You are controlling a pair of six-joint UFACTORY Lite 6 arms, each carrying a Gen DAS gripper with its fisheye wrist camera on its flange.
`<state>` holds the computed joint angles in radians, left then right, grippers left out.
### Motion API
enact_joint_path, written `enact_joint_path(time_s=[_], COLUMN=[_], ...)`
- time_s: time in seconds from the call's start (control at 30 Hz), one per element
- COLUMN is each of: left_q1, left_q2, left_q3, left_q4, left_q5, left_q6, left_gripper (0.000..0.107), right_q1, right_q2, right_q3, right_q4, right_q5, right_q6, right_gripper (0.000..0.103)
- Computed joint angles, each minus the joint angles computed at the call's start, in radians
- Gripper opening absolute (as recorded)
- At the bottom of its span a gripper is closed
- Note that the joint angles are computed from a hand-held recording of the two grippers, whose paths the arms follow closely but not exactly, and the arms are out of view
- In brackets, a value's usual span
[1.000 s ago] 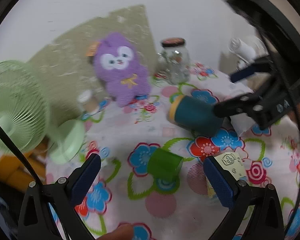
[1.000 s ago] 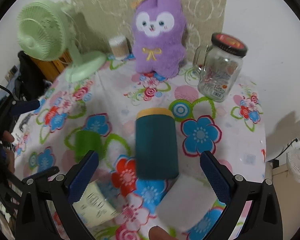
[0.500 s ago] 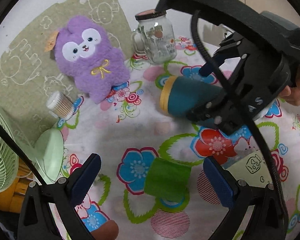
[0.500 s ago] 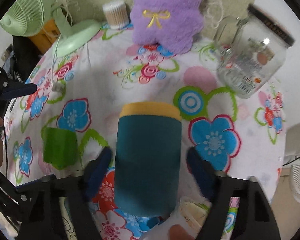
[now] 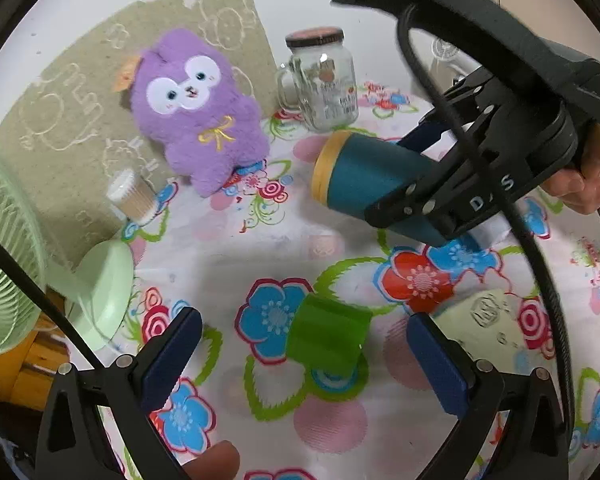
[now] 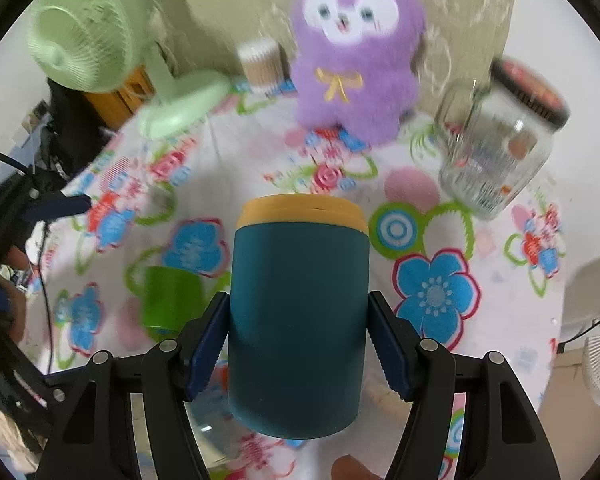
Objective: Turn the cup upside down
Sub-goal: 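Close the right gripper around the teal cup body and lift it, then carry the teal cup with the right gripper toward the left gripper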
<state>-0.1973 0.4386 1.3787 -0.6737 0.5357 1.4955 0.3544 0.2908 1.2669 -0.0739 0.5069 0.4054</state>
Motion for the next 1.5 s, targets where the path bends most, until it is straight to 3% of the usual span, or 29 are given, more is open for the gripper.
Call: enact_joint_path(time_s=[0.3,0.43,0.6,0.77,1.0,1.3,1.5], left_q1=[0.207,0.356,0.563,0.768,0.957,1.048,1.138], left_q2=[-0.301,-0.423,-0.539,-0.589,-0.617,-0.612,-0.616], left_q3=[-0.237,-0.356,-0.491,-0.595,-0.75,-0.826,-0.838], left_q4=[-0.164,-0.191,-0.159,-0.103,-0.069,-0.086,-0.053], left_q5=[0.179,0.306,0.425,0.498,0.444,0.415,0.465], left_q6=[0.204,0.292,0.412,0.53,0.705,0.755,0.759], left_gripper=[0.103,0.103,0.103,0.103,0.103,0.103,0.103], right_q1=[0.289,0.442,0.622,0.742,0.818,0.841,0.872], right_q2=[-0.158,-0.185,-0.119,0.01,0.131,0.172,0.221], right_q3=[0.036,0.007,-0.023,-0.04,0.033,0.054,0.103], right_q4=[-0.12,-0.18,-0.251,-0.261,-0.288,-0.234,-0.241], right_q5=[0.159,0.181,0.161,0.07,0.067,0.094,0.133], right_q6=[0.247,0.414,0.626,0.784,0.871,0.853,0.853], right_gripper=[0.07,0.07,0.07,0.07,0.07,0.07,0.071])
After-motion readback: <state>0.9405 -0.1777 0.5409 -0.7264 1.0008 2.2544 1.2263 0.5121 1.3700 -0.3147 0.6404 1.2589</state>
